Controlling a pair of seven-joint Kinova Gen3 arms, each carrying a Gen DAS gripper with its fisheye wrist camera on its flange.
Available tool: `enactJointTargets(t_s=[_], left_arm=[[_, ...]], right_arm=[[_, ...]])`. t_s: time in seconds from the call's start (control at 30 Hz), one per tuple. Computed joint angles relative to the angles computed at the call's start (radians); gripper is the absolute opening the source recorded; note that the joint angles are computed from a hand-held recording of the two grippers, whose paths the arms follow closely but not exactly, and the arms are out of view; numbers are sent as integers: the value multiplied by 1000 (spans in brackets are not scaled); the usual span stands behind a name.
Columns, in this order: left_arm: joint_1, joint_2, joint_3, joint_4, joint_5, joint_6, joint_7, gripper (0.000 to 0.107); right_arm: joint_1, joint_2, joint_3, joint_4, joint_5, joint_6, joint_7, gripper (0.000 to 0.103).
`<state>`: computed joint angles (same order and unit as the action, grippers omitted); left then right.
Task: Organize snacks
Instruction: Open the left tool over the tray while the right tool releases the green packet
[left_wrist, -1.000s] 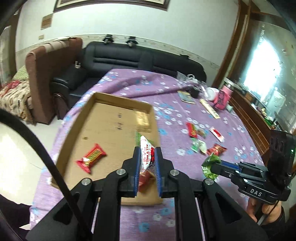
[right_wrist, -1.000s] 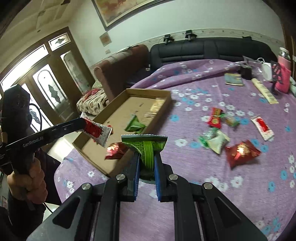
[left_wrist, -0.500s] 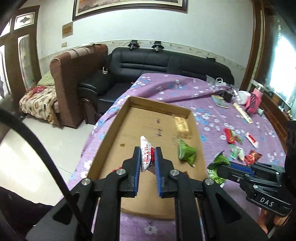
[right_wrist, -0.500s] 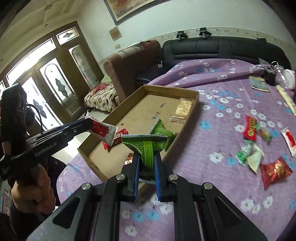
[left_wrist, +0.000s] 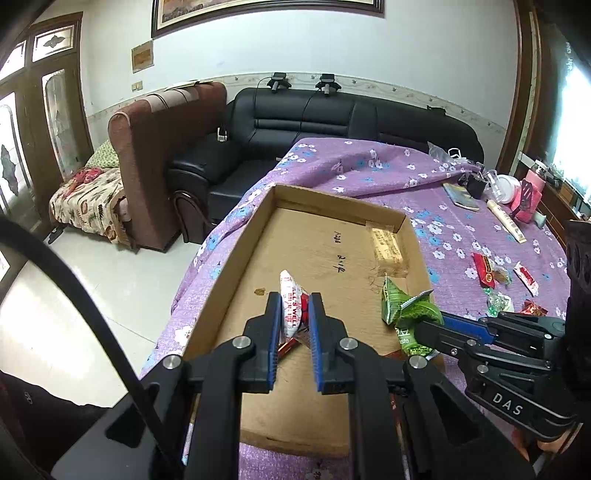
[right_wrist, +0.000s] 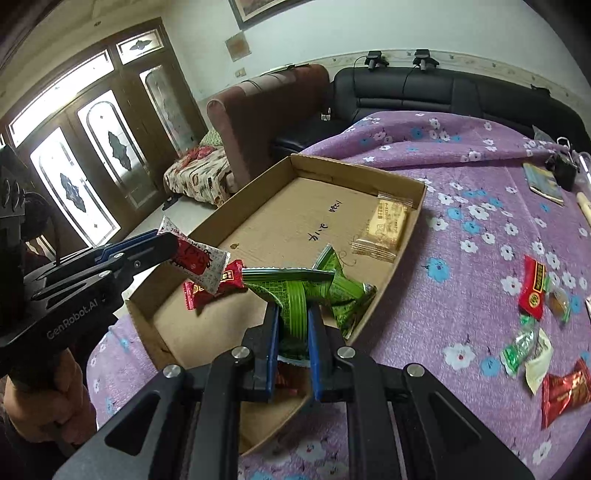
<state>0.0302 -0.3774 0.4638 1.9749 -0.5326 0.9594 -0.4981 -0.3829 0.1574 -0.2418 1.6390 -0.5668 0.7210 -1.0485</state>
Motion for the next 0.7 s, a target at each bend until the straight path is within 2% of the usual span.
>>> enactJointTargets(t_s=[0.27,0.4,0.47,0.53,0.6,0.7], left_arm=[[0,24,-9,0,-4,-5,1,17],[3,49,7,-11,-31,27,35,23],[3,62,26,-19,-59,62,74,35],[18,63,24,-19,-78,76,101,58],[29,60,33,-20,-102,95,131,66],[51,60,25,-28,-113,110,149,67]], right_arm=[[-33,25,-3,-15,67,-38,-51,12],[-30,39,-10,-22,72,-34,-58,13],[-23,44,-15,-26,63,-27,-50,14],[-16,38,-18,-18,51,-34,-43,14],[-7,35,-21,-17,32,-30,-31,17],[16,16,-20,-2,-11,-28,-2,17]])
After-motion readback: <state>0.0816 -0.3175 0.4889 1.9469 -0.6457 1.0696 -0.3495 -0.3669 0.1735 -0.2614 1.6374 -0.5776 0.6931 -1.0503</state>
